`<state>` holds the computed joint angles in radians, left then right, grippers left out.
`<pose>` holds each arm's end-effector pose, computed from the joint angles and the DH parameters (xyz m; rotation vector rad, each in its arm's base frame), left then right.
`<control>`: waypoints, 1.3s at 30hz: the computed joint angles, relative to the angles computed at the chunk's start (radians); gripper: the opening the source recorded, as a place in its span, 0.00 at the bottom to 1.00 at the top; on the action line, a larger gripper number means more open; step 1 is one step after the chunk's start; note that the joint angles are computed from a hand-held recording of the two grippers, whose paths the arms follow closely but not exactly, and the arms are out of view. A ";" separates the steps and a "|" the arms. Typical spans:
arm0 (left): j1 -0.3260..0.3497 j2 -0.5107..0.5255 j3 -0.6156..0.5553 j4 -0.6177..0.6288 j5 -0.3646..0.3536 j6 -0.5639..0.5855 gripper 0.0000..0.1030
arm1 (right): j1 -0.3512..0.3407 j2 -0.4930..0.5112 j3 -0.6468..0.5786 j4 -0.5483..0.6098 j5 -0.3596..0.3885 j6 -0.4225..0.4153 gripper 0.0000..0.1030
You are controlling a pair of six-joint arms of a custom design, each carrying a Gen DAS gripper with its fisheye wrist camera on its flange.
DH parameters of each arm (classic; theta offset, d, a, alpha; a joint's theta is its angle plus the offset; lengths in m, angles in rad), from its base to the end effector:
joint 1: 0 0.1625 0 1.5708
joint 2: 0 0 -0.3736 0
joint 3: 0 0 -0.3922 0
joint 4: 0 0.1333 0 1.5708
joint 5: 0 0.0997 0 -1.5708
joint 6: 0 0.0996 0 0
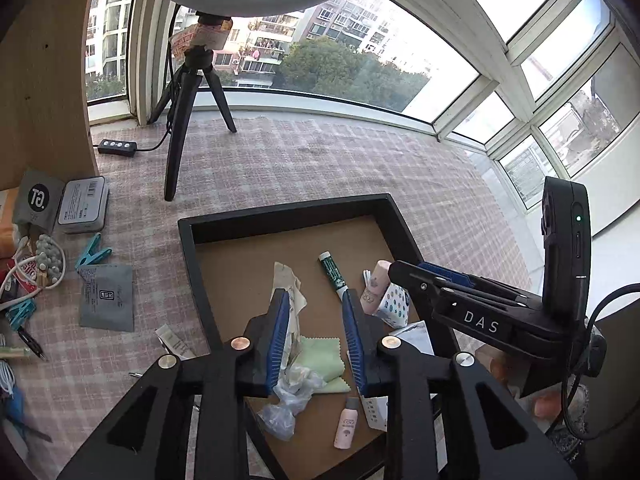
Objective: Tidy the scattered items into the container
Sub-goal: 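Carry pink tube and white packet over the tray and open both grippers, then move the right gripper to the grey sachet while the left gripper reaches the white plug device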
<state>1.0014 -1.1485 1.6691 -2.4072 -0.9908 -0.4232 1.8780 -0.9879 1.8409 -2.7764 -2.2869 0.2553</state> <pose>-0.1728 -0.6184 0.2600 0.0687 2.6813 -0.7558 0.2411 -0.5353 0.1429 -0.1003 -2.4684 0.6779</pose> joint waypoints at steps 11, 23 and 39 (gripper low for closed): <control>0.022 -0.067 0.052 0.020 0.044 -0.001 0.30 | 0.011 0.014 0.001 -0.014 -0.022 -0.001 0.54; 0.094 -0.245 0.208 0.075 0.104 -0.125 0.30 | 0.030 0.118 -0.104 0.023 0.068 -0.142 0.54; 0.172 -0.401 0.374 0.110 0.152 -0.297 0.30 | 0.057 0.434 -0.488 0.310 0.195 -0.199 0.56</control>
